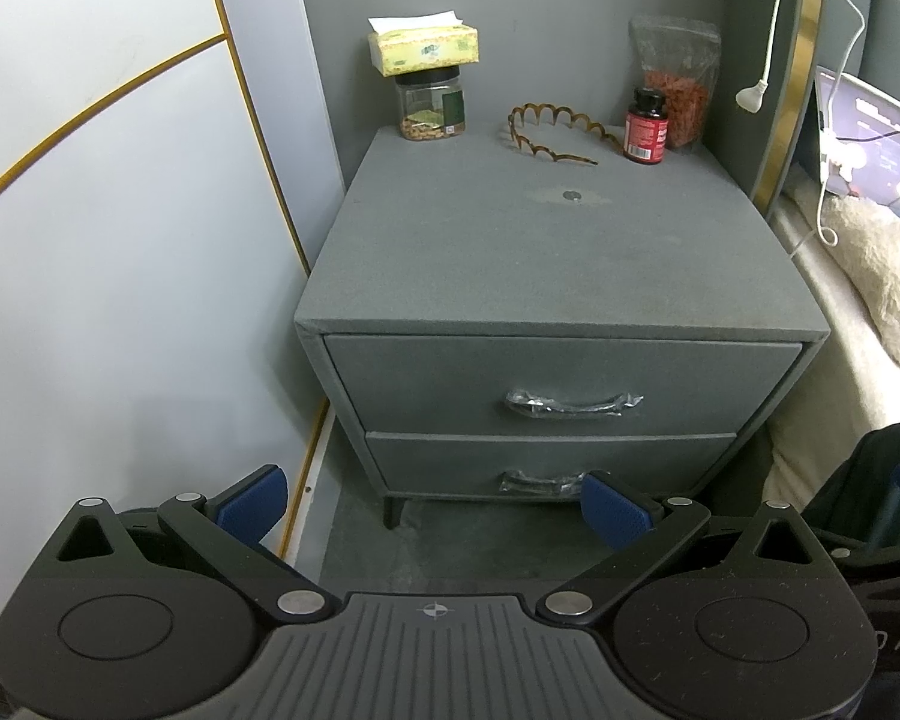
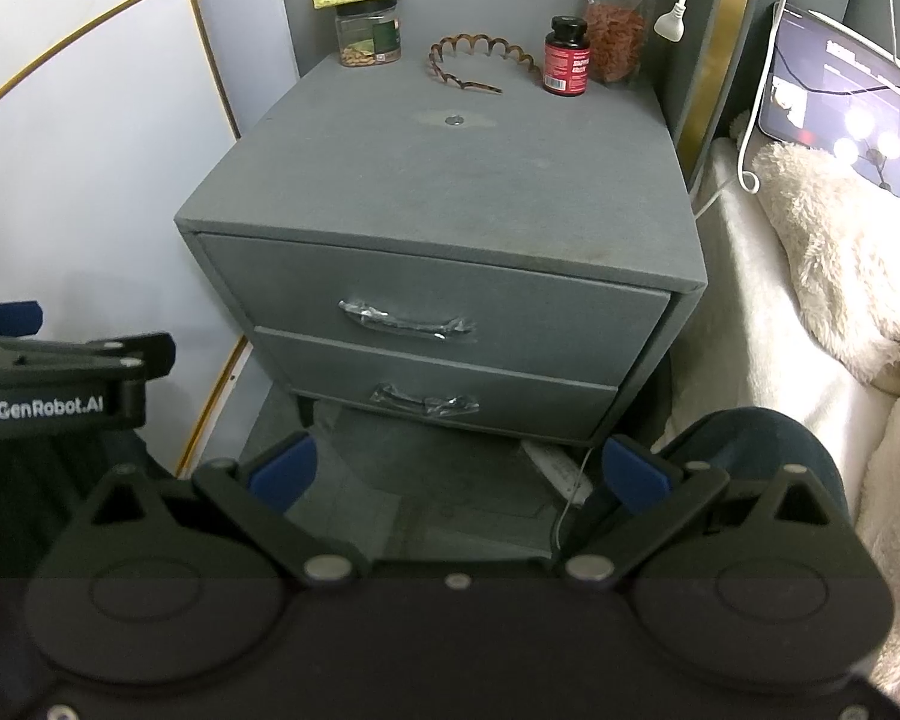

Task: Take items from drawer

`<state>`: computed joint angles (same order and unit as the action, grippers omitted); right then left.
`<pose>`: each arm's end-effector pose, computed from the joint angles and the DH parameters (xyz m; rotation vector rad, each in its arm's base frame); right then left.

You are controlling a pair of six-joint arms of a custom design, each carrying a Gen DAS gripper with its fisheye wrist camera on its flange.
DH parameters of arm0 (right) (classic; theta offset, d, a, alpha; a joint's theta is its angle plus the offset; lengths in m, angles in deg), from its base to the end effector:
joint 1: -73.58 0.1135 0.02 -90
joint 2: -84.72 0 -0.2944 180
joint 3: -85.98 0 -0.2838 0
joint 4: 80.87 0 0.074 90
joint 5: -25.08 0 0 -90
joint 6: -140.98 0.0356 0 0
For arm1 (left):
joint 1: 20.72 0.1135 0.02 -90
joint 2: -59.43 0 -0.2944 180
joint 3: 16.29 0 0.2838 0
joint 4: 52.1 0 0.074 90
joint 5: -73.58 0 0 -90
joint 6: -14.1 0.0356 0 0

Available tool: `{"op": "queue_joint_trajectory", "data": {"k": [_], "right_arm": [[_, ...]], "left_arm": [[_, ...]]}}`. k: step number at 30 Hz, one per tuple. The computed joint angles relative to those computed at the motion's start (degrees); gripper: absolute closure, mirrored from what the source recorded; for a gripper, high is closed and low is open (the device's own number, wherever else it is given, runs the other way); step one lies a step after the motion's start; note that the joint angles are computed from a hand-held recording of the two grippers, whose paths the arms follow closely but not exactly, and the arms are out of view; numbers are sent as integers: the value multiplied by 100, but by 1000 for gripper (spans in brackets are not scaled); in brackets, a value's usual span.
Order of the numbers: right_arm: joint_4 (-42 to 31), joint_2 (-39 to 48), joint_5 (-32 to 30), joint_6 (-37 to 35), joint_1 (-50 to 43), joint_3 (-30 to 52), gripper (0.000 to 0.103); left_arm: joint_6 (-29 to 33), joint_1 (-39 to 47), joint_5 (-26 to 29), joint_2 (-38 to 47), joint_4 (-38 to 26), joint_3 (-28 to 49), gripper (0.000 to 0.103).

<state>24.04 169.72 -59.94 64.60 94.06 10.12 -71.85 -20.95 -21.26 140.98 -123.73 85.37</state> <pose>0.3044 0.1104 0.4091 -0.1185 2.5436 0.1227 0.3114 0.0018 0.4166 0.0558 2.4696 0.1331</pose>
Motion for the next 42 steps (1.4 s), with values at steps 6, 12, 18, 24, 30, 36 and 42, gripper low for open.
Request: {"op": "queue_joint_trajectory", "data": {"k": [6,12,18,24,30,36,42], "right_arm": [[-14,12,-9,-7,-1,15,0],[9,5,-26,-22,-25,-10,0],[13,26,-6,8,-22,6,0],[-83,53,-55,78,-52,82,0],[-248,100,-74,109,-166,291,0],[-542,145,-36,59,-337,391,0],[-659,154,95,7,-321,407,0]], "left_arm": [[-3,-15,-6,21,8,1,0],[-3,-43,-33,1,25,-30,0],[15,-110,-135,-39,34,-74,0],[64,-250,-434,-79,21,-33,0],[416,-406,-575,-190,86,14,0],[708,-618,-700,-250,132,53,0],[808,-830,-817,-295,55,189,0]]}}
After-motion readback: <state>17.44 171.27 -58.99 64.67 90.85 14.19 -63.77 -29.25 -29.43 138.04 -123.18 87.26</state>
